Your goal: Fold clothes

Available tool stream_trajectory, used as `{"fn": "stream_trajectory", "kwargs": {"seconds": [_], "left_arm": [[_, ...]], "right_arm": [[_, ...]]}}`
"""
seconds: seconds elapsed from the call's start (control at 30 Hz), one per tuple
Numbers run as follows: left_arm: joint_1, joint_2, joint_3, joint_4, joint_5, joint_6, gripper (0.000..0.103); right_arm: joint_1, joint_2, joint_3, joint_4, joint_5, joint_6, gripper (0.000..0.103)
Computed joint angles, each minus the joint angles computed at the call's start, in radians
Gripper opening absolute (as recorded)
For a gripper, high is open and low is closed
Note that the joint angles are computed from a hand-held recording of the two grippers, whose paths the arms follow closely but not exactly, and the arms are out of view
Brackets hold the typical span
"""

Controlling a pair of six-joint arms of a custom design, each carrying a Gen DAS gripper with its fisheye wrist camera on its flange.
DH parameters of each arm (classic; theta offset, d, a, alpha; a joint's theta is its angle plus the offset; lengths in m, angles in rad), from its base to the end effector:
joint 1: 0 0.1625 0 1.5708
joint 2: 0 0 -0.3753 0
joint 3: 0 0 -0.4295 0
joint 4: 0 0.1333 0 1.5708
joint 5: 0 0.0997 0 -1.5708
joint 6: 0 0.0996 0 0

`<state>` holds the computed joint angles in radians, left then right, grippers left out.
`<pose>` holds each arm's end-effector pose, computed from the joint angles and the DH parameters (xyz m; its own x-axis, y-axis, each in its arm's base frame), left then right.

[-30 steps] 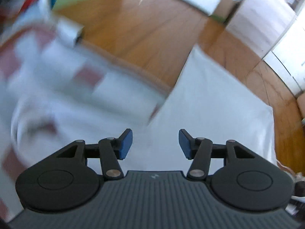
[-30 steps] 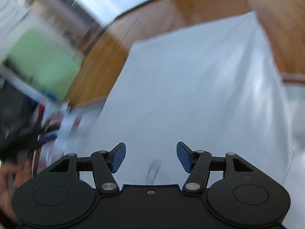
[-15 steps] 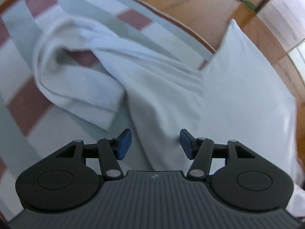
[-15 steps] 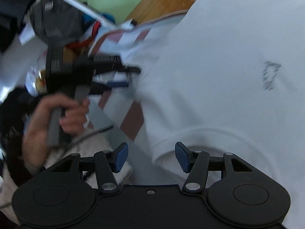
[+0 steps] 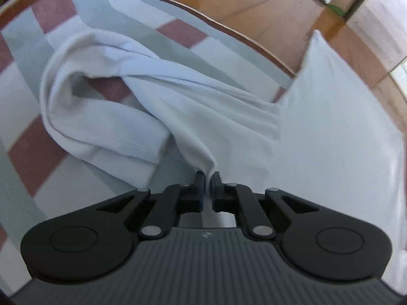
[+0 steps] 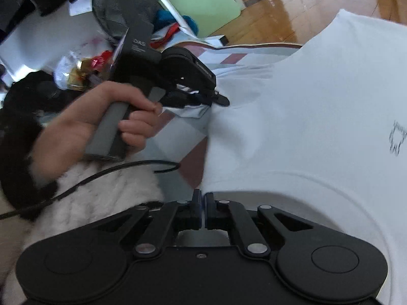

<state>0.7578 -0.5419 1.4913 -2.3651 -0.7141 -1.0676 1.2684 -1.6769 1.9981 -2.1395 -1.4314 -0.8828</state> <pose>-0.3360 -0.6051 -0.0730 -0.8049 -0.3268 -0.4954 0.0260 0.8145 -0.5796 -0.0051 -0.5103 0.3289 -0.8298 -0.5484 0.1037 -0.5548 0.7904 -0.2596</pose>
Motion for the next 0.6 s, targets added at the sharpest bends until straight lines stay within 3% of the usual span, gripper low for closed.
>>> {"fn": "stream_trajectory", "kwargs": {"seconds": [0.13, 0.27, 0.33, 0.43, 0.6], "left_arm": [[-0.019, 0.032, -0.062, 0.153, 0.095, -0.050, 0.005], [-0.042, 0.019, -0.082, 0.390, 0.236, -0.205, 0.005], [-0.045, -0.016, -0.041, 0.371, 0.262, -0.259, 0.007], [-0.054, -0.078, 0.050, 0.214, 0.258, -0.197, 0.013], [-0.058, -0.161, 0.156, 0.014, 0.226, 0.045, 0.059]], "right_arm": [[0.013, 0.017, 0.014, -0.043, -0.124, -0.010, 0.004], [0.033, 0.012, 0.026, -0.062, -0.141, -0.040, 0.004], [0.040, 0.018, 0.013, -0.045, -0.150, -0.041, 0.004], [0.059, 0.027, -0.007, -0.018, -0.195, -0.067, 0.004], [0.126, 0.041, -0.055, 0.077, -0.320, -0.120, 0.009]]}}
